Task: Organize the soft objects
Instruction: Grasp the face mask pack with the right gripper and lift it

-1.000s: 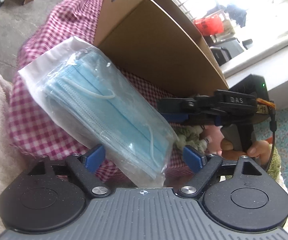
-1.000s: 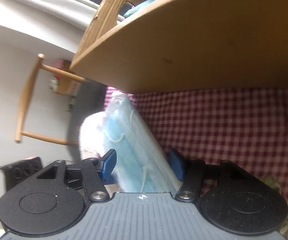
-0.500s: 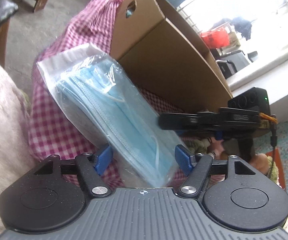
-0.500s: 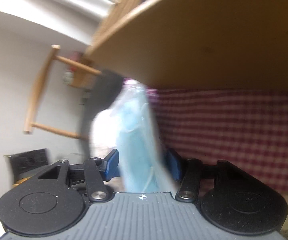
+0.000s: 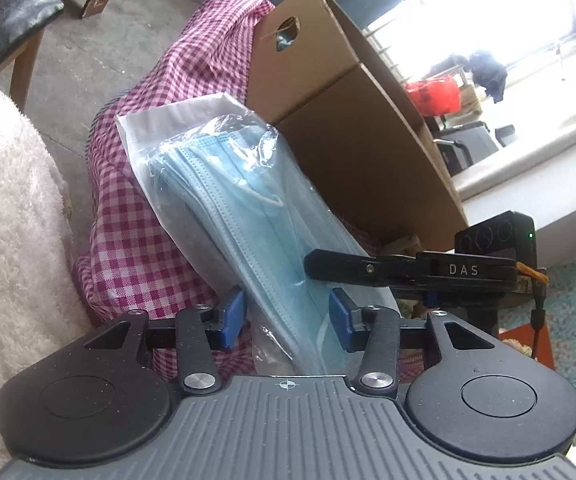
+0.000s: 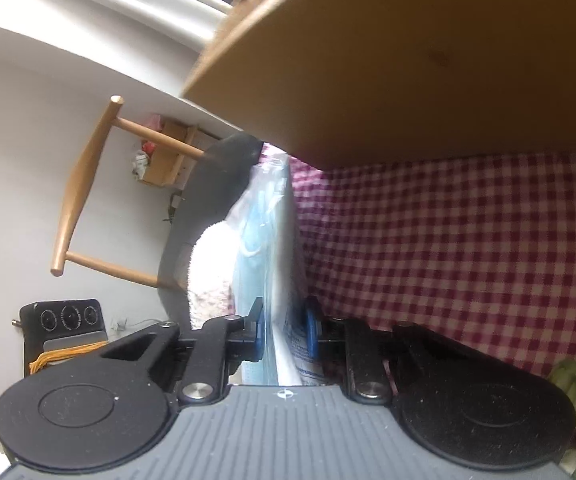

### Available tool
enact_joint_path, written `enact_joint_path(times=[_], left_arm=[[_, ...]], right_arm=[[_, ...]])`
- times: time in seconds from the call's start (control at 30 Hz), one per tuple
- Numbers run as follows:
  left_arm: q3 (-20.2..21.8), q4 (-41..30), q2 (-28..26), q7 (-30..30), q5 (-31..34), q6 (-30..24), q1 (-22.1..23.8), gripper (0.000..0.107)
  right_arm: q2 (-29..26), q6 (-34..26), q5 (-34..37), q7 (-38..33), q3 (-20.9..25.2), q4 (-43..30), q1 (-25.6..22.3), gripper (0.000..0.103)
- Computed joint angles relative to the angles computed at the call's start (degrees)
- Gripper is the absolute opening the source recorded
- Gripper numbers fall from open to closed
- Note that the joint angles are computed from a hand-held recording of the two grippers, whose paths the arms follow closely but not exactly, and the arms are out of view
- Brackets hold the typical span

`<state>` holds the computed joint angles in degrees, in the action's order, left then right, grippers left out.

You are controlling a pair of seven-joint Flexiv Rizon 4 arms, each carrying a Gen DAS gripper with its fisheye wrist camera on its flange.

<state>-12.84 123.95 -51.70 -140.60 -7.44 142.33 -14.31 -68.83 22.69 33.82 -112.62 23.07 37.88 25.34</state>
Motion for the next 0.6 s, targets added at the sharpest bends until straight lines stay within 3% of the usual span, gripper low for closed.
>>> enact_joint_path(times=[0.23, 0.33, 0.47, 0.6], left_arm=[[1.05, 4.18, 3.3, -0.94, -2.67, 5.77, -2.28, 0.045], [2.42, 6.62, 6.49, 0.78, -7.16, 7.41, -5.58, 0.045], [3.85, 7.98, 11.23, 4.98, -12.36, 6.58, -8.84, 0.045], [4.48, 5.86, 14.75, 9.49, -11.04, 3.06, -7.77, 0.045]], right_arm=[[6.89, 6.64, 0.53, -10.0, 1.99, 9.27, -1.09, 0.019], [9.06, 7.78, 2.0, -13.64, 3.43, 11.46, -1.93, 0.019], [11.29, 9.07, 5.02, -18.53, 5.2, 12.88, -3.34, 0.019], [12.85, 11.03, 8.61, -22.0, 6.05, 12.7, -4.82, 0.019]])
